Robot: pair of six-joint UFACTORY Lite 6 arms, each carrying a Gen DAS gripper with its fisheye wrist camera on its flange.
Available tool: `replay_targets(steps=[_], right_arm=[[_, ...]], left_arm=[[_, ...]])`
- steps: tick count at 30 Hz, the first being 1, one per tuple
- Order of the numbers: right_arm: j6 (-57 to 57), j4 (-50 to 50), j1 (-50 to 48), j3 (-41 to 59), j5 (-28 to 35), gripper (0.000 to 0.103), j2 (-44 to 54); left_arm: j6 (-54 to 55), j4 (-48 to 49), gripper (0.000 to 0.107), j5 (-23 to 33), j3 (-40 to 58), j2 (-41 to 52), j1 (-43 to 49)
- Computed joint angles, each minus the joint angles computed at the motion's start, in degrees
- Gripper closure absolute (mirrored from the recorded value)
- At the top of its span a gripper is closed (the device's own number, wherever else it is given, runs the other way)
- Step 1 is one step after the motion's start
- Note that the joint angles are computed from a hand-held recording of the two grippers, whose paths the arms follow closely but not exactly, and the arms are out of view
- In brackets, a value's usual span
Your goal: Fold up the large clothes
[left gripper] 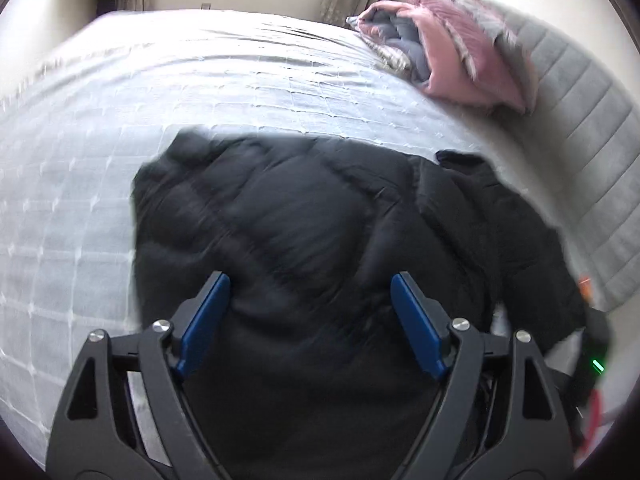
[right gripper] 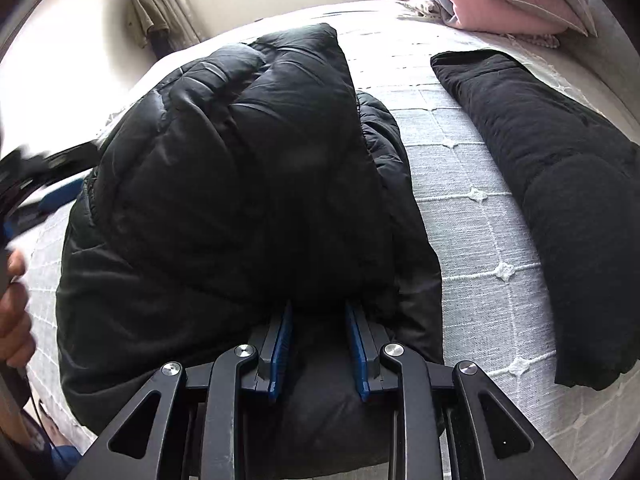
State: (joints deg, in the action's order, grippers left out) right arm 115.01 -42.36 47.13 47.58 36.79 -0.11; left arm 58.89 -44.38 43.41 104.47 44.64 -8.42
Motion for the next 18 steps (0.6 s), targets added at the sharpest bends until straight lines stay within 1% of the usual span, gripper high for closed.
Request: replay_targets(steps=[1, 2, 4, 5, 6, 7, 8, 10, 12, 15, 18], right_arm=[[0.3, 0.0, -0.1, -0.4, -0.4, 0.077, -0.4], [0.7, -0.2, -0.4, -1.4, -1.1, 0.077, -1.1], [1.3, -0.9, -1.3, -1.4, -2.6, 0.077, -0.4], [1.3, -1.1, -1.5, -1.9, -3.0, 0.077, -0.7], [1.3, -1.4, -2.0, -2.1, -3.5, 0.077, -0.7], [1.2, -1.6, -2.5, -2.6, -4.0, 0.077, -1.0], [0.6, -1.5, -3.3, -2.8, -4.4, 0.077, -1.3], [1.8, -2.3, -3.2, -2.6, -4.8, 0.077, -0.9], [2.5, -3.5, -4.3, -2.6, -6.3, 0.077, 0.0], [1.2, -3.1, -5.5, -1.4, -7.3, 0.077, 2.0], [1.2, -2.8, -5.2, -1.7, -7.7, 0.077, 1.5]], left_arm=[[-0.6, 0.6, 0.025, -2.1, 0.2, 0.3, -2.4], [-3.0, 2.5, 0.024, -3.0, 1.9, 1.8, -4.4], [-12.0, 9.4, 0.021, -5.8, 6.1, 5.4, -7.6], [-14.7, 11.7, 0.019, -6.8, 7.2, 6.5, -8.5], [-18.0, 14.6, 0.018, -7.2, 10.2, 8.9, -9.4], [-20.7, 16.7, 0.015, -6.5, 15.0, 12.5, -9.9], [-22.6, 17.4, 0.014, -5.7, 18.9, 15.4, -9.9], [-23.9, 16.9, 0.012, -5.3, 23.0, 19.2, -9.3], [-24.5, 17.2, 0.011, -7.8, 23.1, 20.4, -9.9], [-21.6, 15.1, 0.011, -11.4, 16.4, 16.8, -9.6], [-17.2, 11.5, 0.012, -10.2, 12.8, 13.8, -8.1]])
